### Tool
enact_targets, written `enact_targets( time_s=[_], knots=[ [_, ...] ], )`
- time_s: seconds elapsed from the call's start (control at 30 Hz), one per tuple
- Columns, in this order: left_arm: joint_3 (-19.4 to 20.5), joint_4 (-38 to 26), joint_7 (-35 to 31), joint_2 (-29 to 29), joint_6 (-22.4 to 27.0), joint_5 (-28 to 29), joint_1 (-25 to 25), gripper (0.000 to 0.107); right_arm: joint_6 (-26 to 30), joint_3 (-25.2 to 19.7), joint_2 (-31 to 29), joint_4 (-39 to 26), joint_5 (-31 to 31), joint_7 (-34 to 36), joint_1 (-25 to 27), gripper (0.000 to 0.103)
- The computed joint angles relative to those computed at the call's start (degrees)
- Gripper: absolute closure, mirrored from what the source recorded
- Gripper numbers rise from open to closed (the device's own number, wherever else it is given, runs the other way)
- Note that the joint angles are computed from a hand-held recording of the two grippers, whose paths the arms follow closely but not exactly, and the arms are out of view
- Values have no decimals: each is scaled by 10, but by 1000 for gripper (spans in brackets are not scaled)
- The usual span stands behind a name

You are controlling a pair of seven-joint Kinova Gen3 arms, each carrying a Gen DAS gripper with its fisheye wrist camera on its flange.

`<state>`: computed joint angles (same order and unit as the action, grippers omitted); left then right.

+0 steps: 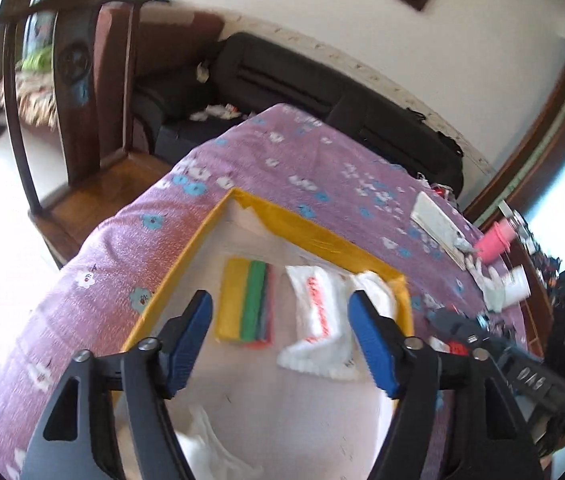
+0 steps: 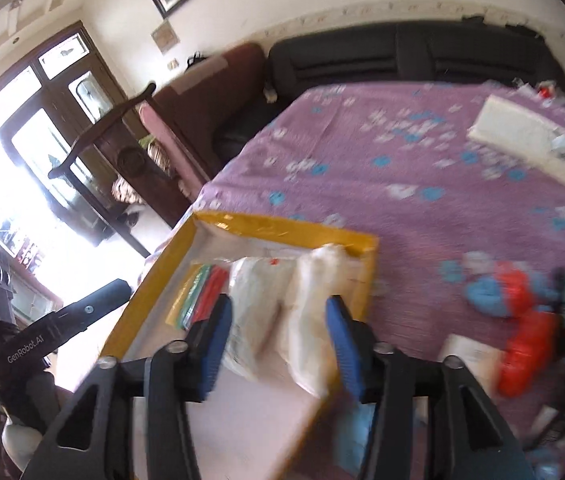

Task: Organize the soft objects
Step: 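Carry the sponge pack and wipes pack into the tray and release both, then grasp the blue towel with the left gripper while the right grasps the Vinda tissue bag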

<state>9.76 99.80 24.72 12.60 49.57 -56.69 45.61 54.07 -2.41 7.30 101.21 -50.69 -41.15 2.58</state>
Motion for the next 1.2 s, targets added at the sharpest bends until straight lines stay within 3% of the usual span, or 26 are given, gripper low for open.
enact_targets(
  time_s=[0.1,0.27,0.4,0.53,0.67,0.8,0.93,1.03,1.2],
  knots=[
    [12,-32,-1,16,48,-17,35,26,32,34,-25,19,-20,47,48,33],
    [20,-67,0,35,41,-21,72,25,63,104,-52,50,-31,125,129,27],
    [15,-117,-38,71,37,-10,101,23,74,149,-34,58,-37,169,196,25],
    [14,-189,-113,121,35,28,117,23,119,162,14,40,-45,175,267,25],
    [12,-256,-182,170,34,70,124,23,149,148,42,31,-38,194,315,25],
    [2,-310,-233,212,43,119,119,23,159,119,52,31,4,221,312,25],
    [-17,-384,-292,261,94,158,116,23,133,94,43,58,31,266,282,25],
    [-31,-426,-335,289,125,184,112,23,104,87,33,80,33,286,260,24],
    [-53,-465,-384,316,136,228,101,23,85,87,41,87,15,297,246,21]
  ],
)
